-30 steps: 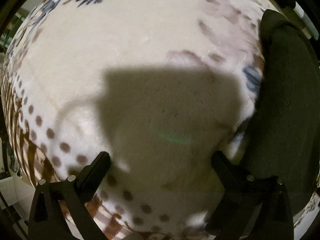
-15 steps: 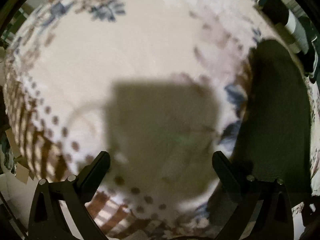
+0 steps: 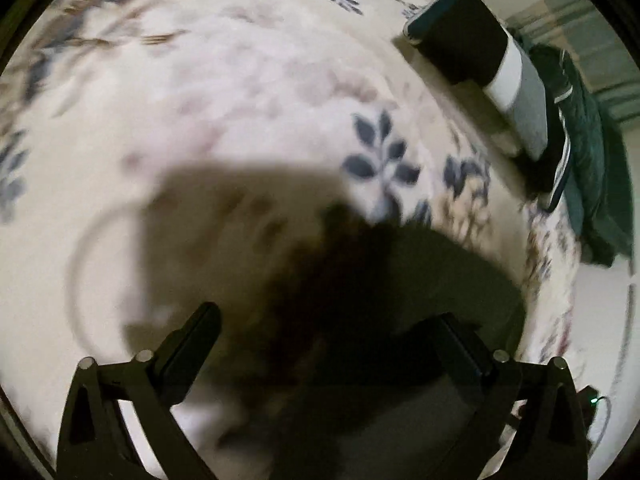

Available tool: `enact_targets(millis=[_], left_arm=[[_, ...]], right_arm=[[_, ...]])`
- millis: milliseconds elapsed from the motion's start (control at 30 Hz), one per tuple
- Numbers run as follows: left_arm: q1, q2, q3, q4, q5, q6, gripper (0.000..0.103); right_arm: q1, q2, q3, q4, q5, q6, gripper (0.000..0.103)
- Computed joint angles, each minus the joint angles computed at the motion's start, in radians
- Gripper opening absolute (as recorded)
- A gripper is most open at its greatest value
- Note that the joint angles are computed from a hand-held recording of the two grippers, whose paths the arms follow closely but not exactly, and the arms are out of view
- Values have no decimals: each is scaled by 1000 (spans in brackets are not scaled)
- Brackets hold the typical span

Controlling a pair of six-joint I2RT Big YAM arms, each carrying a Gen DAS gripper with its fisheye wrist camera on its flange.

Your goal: Fold small clothes

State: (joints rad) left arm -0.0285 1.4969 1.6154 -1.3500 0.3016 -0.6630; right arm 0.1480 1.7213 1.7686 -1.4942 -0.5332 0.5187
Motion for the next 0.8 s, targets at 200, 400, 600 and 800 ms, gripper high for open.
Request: enact_targets(millis=[200, 400, 600, 800], left_arm=[[33, -5, -58, 151, 141, -55, 29], [89, -74, -128, 213, 282, -149, 40], [118, -101, -220, 375, 384, -314, 59], [81, -18, -92, 275, 272, -179, 9]], right_arm=[[47, 227, 255, 2, -89, -83, 48], [61, 377, 381, 24, -214, 7, 48], [73, 328, 330, 202, -155, 112, 12], [69, 323, 348, 221, -95, 128, 10]])
